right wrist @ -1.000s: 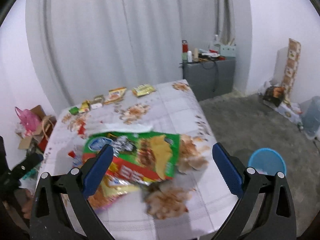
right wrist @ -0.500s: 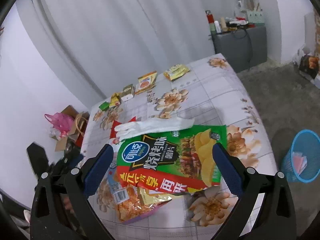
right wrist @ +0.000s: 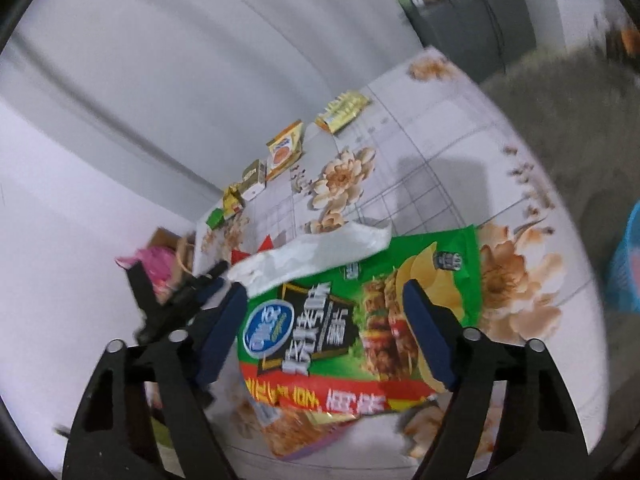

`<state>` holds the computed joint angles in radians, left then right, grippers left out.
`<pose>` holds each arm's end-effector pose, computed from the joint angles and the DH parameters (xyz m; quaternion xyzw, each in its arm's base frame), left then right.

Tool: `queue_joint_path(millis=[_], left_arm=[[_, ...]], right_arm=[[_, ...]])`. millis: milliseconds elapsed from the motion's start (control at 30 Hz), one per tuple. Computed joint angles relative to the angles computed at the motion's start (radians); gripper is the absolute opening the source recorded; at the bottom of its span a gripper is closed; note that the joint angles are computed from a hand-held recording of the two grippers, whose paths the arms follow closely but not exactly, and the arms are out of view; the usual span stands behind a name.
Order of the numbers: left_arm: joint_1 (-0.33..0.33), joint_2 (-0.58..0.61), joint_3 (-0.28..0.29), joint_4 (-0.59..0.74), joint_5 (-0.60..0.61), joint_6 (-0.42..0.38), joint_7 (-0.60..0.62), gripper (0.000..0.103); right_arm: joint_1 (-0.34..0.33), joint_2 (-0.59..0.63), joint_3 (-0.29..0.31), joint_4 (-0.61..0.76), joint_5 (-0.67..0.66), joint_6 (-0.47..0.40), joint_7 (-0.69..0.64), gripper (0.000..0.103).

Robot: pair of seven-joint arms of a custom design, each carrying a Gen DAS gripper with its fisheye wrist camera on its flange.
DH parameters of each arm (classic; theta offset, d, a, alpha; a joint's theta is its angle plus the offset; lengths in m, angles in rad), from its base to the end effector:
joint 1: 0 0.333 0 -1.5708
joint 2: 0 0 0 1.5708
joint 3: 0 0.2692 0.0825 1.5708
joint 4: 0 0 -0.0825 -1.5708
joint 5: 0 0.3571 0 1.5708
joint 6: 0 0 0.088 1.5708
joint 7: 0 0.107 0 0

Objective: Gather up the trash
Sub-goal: 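Grasp the red packet with the left gripper while the right gripper grasps the white wrapper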

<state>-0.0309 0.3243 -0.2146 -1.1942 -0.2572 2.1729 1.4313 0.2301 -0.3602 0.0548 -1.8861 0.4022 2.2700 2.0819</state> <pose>0.6338 -0.1403 0.6373 -0.6613 0.6601 -0.3524 0.0523 0.4494 0.1475 0.6949 -0.5208 0.7544 0.0316 0.3983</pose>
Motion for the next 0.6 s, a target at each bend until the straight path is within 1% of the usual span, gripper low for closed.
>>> queue_joint_path(millis=[33,100,167,267,367,467,500,600], left_arm=[[-0.009,0.02,0.003,0.03,0.025,-0.024,0.001,0.055],[-0.027,0.057,0.005,0.085,0.072,-0.068,0.007,0.052],[-0.037,0.071,0.006,0.1,0.1,-0.078,0.01,0.049],[-0.043,0.062,0.005,0.079,0.121,-0.057,0.021,0.045],[-0.048,0.057,0.004,0.065,0.132,-0.04,0.025,0.04],[-0.06,0.055,0.01,0.057,0.164,-0.026,0.022,0.031],[-0.061,0.05,0.01,0.048,0.171,-0.018,0.026,0.026],[-0.061,0.034,0.01,0.014,0.178,0.013,0.023,0.02]], right_arm=[[0.0,0.023,-0.008,0.018,0.011,-0.008,0.002,0.071],[0.005,0.089,-0.034,0.071,0.059,-0.04,-0.02,0.07],[-0.004,0.142,-0.046,0.116,0.087,-0.084,-0.007,0.068],[-0.015,0.196,-0.054,0.157,0.131,-0.121,-0.002,0.064],[-0.027,0.236,-0.051,0.195,0.128,-0.155,0.006,0.061],[-0.034,0.265,-0.049,0.218,0.148,-0.187,0.01,0.056],[-0.036,0.267,-0.048,0.22,0.149,-0.194,0.007,0.055],[-0.037,0.275,-0.043,0.228,0.157,-0.206,-0.005,0.049]])
